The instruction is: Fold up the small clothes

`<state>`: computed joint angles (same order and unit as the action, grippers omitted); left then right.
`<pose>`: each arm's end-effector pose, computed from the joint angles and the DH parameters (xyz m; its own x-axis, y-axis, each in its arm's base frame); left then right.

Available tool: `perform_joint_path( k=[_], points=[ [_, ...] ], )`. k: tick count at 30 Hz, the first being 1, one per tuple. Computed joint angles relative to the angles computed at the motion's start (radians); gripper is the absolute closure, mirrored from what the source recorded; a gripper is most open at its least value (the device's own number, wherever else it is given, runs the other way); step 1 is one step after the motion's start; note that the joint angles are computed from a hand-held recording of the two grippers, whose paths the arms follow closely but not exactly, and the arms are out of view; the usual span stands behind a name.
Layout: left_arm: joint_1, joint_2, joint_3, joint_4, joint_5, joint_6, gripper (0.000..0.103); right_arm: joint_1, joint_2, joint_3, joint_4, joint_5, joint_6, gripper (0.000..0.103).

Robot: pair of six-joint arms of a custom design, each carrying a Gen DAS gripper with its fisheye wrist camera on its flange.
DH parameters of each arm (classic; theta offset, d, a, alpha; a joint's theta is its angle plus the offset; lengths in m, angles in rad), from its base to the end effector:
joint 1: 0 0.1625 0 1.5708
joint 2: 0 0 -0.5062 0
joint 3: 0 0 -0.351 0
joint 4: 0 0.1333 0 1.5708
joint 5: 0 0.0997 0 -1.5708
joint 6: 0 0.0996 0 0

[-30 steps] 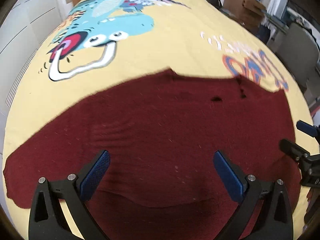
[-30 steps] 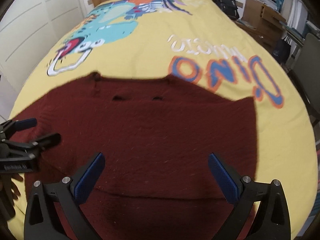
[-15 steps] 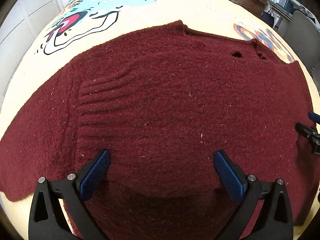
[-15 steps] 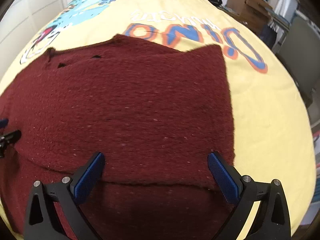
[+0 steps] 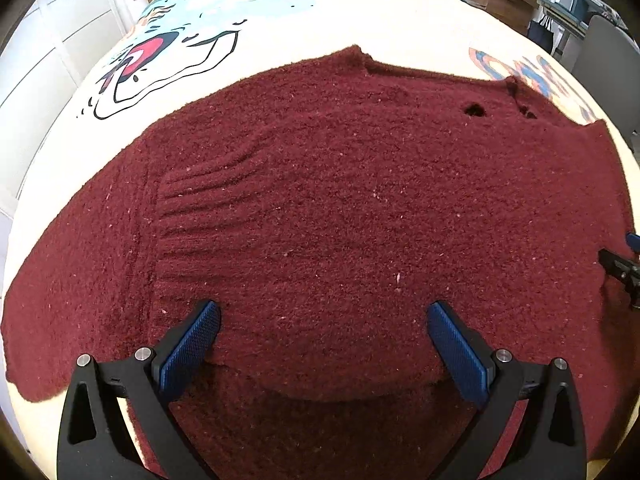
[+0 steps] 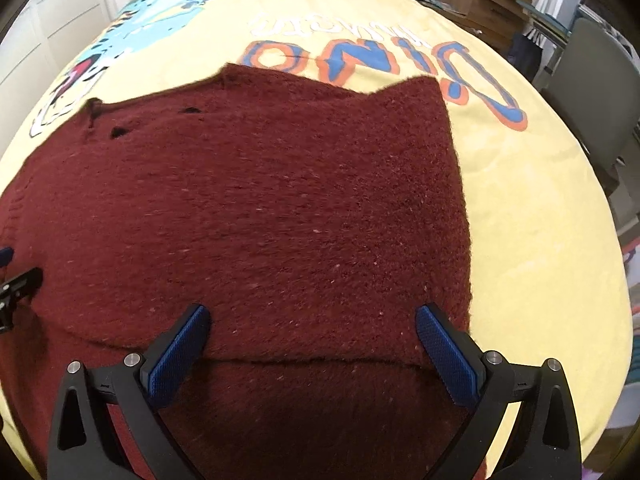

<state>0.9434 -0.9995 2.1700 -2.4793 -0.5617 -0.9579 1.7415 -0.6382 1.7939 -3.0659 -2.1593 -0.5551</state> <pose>-0.1133 -0.5269 0.1880 -0.6378 -0.3577 -0.6821 0.0787 0.8507 -0.5197 0.1906 -0.6467 0.0980 -0.6389 -0.4550 0.6203 -0.5847 0.8112 -0.0071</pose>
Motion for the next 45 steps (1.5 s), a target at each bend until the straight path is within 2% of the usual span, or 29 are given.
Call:
perform_joint_path(
  k=[3,7,10,13,15,19,23,29,33,37,39,41,42,43,44,45],
  points=[
    [-0.018,-0.039,0.021,-0.013,-0.015,-0.015,0.001,0.009,-0.046,0.026,0.013,0.052,0.027,0.000],
    [-0.061,-0.135,0.066,0.044,0.029,-0.115,0.001,0.020,-0.108,0.066,0.012,0.112,0.034,0.000],
    [-0.096,-0.245,0.096,0.185,0.052,-0.260,0.001,0.029,-0.144,0.073,0.056,0.132,0.053,0.000],
    [-0.126,-0.367,0.107,0.413,0.051,-0.471,0.001,0.041,-0.166,0.090,0.038,0.108,0.051,0.000],
    [-0.144,-0.443,0.119,0.561,0.038,-0.600,0.001,0.049,-0.173,0.110,0.005,0.070,0.034,0.000],
    [-0.161,-0.583,0.140,0.855,-0.017,-0.885,0.001,0.044,-0.188,0.138,-0.042,0.039,0.018,0.000],
    [-0.166,-0.755,0.190,0.964,-0.080,-1.083,0.001,0.034,-0.204,0.160,-0.062,0.013,0.024,0.000],
    [-0.171,-0.931,0.161,1.275,-0.144,-1.395,0.001,0.023,-0.217,0.165,-0.054,-0.010,0.055,0.000],
    [-0.139,-1.038,0.173,1.261,-0.120,-1.431,0.001,0.023,-0.214,0.163,-0.045,-0.018,0.071,0.000],
    [-0.068,-1.034,0.159,1.233,-0.097,-1.375,0.004,0.022,-0.211,0.163,-0.032,-0.018,0.086,0.000],
    [-0.032,-1.036,0.166,1.173,-0.085,-1.298,0.018,0.021,-0.207,0.164,-0.034,-0.020,0.084,0.000],
    [-0.043,-1.043,0.166,1.206,-0.082,-1.299,0.049,0.020,-0.203,0.161,-0.030,-0.022,0.082,0.000],
    [-0.052,-1.046,0.163,1.221,-0.081,-1.295,0.056,0.020,-0.201,0.159,-0.030,-0.023,0.083,0.000],
    [-0.051,-1.034,0.171,1.194,-0.065,-1.271,0.079,0.020,-0.200,0.158,-0.028,-0.022,0.084,0.000],
    [-0.040,-1.036,0.182,1.139,-0.052,-1.214,0.092,0.020,-0.199,0.156,-0.027,-0.020,0.084,0.000],
    [-0.031,-1.027,0.174,1.126,-0.048,-1.189,0.092,0.020,-0.198,0.154,-0.026,-0.018,0.085,0.000]
  ],
)
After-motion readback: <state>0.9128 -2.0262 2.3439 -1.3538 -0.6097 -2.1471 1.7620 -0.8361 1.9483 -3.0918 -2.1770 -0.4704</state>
